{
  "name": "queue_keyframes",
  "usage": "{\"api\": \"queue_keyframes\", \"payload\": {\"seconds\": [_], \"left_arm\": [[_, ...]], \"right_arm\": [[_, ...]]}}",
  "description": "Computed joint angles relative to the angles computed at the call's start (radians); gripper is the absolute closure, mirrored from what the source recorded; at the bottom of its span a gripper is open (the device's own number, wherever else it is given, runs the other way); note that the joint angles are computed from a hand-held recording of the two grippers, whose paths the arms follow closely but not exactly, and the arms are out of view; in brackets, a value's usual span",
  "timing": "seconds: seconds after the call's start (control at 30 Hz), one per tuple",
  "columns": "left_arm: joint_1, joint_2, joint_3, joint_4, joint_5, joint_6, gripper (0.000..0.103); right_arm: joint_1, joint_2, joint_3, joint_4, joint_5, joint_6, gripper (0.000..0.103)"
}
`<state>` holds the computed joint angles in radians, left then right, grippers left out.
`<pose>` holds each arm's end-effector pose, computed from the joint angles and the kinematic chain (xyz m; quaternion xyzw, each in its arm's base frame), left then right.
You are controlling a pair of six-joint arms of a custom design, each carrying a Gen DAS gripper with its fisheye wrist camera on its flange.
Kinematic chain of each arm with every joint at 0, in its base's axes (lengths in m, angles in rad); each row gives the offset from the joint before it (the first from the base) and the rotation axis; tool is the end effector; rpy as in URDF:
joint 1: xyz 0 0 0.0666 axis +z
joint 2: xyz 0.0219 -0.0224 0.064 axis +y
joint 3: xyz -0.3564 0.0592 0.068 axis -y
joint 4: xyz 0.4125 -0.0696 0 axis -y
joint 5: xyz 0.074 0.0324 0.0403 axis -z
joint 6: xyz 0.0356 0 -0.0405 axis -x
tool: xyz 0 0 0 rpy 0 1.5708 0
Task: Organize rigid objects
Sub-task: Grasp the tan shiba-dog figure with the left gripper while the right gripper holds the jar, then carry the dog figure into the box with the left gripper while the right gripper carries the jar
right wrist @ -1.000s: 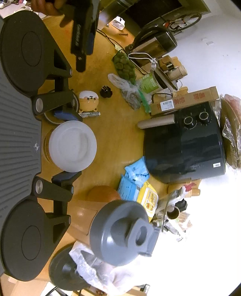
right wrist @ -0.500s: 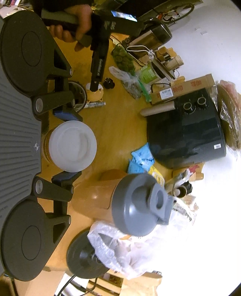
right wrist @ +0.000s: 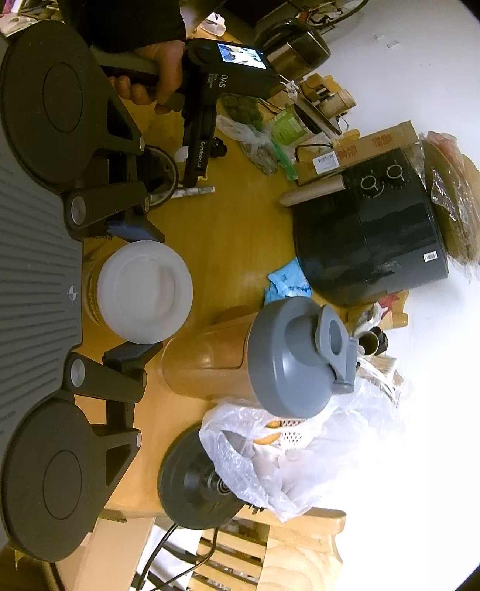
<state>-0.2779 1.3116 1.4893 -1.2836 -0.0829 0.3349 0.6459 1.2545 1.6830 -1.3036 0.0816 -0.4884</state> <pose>0.4346 -0.1213 0.4675 -0.0372 0.9716 -0.0310 0.2316 0.3381 0.2507 0.5777 -0.0600 0.9375 0.1506 0.3079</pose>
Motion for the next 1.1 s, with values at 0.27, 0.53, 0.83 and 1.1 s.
{"api": "queue_keyframes", "payload": {"seconds": [0.27,0.53,0.83,1.1], "left_arm": [[0.008,0.0,0.014,-0.015,0.008,-0.016,0.044],[0.024,-0.03,0.031,-0.007,0.008,-0.015,0.045],[0.04,-0.073,0.05,-0.014,0.006,-0.013,0.045],[0.041,-0.127,0.053,-0.032,0.006,0.003,0.045]], "right_arm": [[0.001,-0.009,-0.012,0.013,-0.005,-0.001,0.046],[0.003,0.0,-0.009,0.036,-0.025,0.021,0.046],[0.01,0.016,0.006,0.056,-0.051,0.053,0.046],[0.014,0.025,0.015,0.075,-0.081,0.08,0.046]]}}
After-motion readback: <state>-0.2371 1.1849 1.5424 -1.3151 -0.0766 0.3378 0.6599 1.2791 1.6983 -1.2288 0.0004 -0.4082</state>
